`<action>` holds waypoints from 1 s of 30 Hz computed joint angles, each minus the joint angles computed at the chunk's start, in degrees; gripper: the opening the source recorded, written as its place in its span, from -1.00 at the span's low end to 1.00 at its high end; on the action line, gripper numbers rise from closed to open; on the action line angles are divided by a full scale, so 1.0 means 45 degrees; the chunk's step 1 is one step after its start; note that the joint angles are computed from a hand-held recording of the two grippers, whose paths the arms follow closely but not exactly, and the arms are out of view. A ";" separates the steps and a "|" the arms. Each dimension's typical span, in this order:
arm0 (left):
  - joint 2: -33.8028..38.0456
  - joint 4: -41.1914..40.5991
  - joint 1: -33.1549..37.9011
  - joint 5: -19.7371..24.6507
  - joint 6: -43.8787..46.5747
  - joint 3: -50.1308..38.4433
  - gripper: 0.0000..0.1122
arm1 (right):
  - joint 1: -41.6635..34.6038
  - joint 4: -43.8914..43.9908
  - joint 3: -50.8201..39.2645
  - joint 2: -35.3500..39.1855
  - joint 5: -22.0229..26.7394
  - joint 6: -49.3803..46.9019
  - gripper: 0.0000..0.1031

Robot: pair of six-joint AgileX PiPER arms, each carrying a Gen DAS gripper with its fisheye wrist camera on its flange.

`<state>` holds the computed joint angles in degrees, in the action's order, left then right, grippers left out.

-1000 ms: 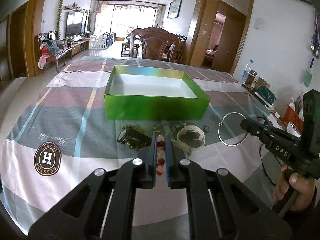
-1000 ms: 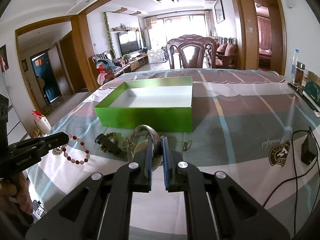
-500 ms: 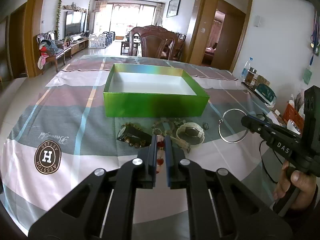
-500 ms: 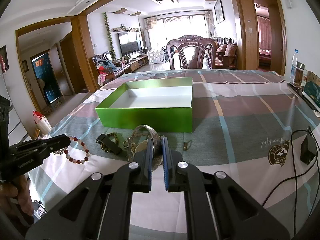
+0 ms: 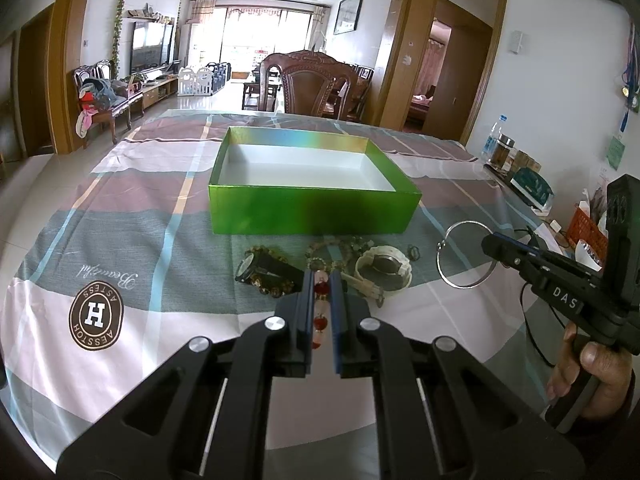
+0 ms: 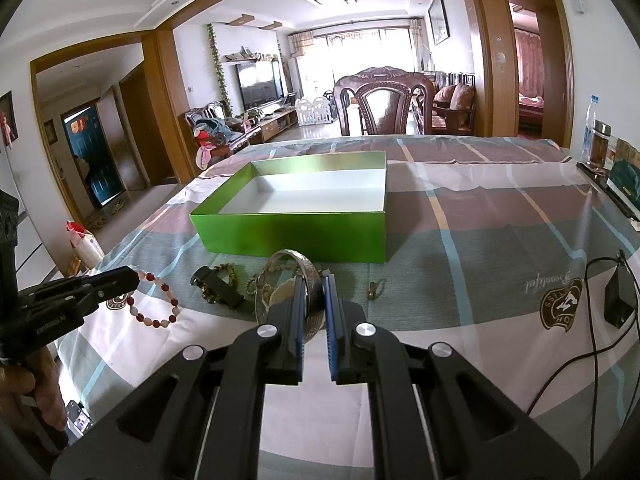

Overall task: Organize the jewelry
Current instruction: 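Lift the bead bracelet and the bangle up from the table with both tools, then carry both items over the green box and open both tools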

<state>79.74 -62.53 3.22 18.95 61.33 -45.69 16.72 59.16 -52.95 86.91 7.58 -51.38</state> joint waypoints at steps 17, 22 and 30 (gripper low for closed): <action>0.2164 0.4147 -0.0035 0.1358 -0.3963 -0.5377 -0.86 | -0.0627 -0.4519 -0.4971 0.2397 0.1325 0.3907 -0.82; 0.4628 0.6817 -0.0265 0.1847 -0.6832 -0.9085 -0.86 | -0.0655 -0.7041 -0.8436 0.4848 0.2406 0.6664 -0.82; 0.8916 0.9709 -0.0356 0.3902 -1.0223 -1.4569 -0.86 | -0.0591 -0.9390 -1.2115 0.7886 0.3928 0.9322 -0.81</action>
